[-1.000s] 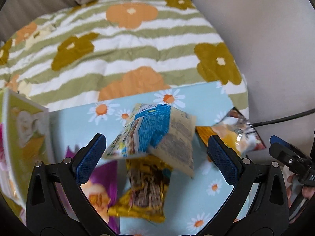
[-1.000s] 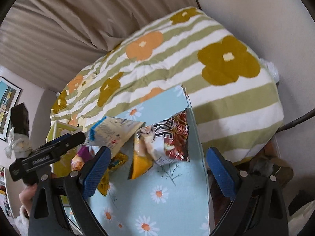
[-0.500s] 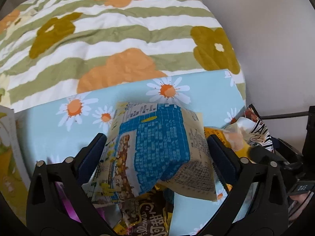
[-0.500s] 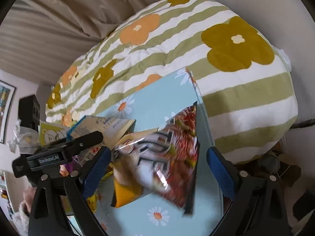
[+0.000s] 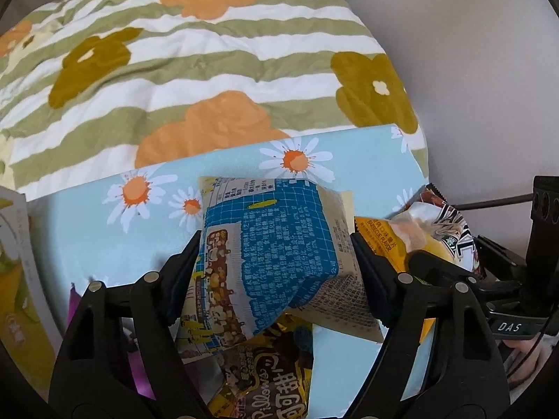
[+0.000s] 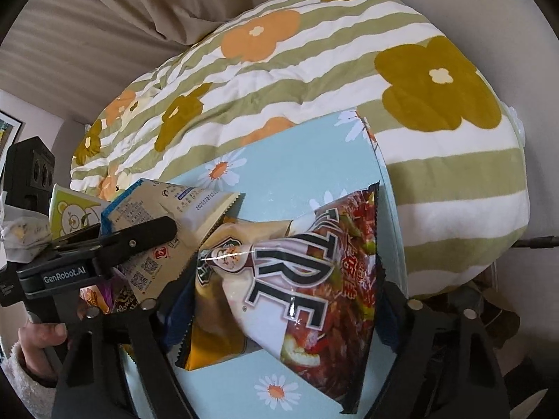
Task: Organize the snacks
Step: 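Grasp the blue-white bag with the left tool while the right tool grasps the chip bag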
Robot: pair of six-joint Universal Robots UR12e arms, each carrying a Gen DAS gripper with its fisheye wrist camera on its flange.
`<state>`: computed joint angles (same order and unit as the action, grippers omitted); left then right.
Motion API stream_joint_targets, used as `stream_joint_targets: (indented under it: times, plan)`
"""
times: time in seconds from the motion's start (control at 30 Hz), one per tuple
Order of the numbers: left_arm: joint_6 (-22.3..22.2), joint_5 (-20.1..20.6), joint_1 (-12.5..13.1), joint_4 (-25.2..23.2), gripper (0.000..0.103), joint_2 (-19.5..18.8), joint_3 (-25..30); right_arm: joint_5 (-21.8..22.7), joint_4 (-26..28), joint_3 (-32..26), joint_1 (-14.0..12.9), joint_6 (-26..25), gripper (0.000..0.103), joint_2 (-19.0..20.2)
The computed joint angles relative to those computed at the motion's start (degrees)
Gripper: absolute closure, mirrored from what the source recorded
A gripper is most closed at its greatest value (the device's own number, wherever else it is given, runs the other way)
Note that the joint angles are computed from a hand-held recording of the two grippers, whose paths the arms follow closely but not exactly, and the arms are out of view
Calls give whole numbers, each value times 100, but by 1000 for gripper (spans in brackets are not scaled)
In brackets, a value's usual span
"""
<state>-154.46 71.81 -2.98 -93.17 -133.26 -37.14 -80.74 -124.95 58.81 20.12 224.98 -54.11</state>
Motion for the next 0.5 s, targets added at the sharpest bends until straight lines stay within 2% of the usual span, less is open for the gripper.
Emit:
stream_joint_targets:
  times: [0.3,0.5]
  plan:
    - [-42,-195,61,248,26,249,-245,-207,-235,116,61,2,31,-146]
    - [-153,-386,166,713,26,694,-734,-501,-307,90,155,-184,31,-284]
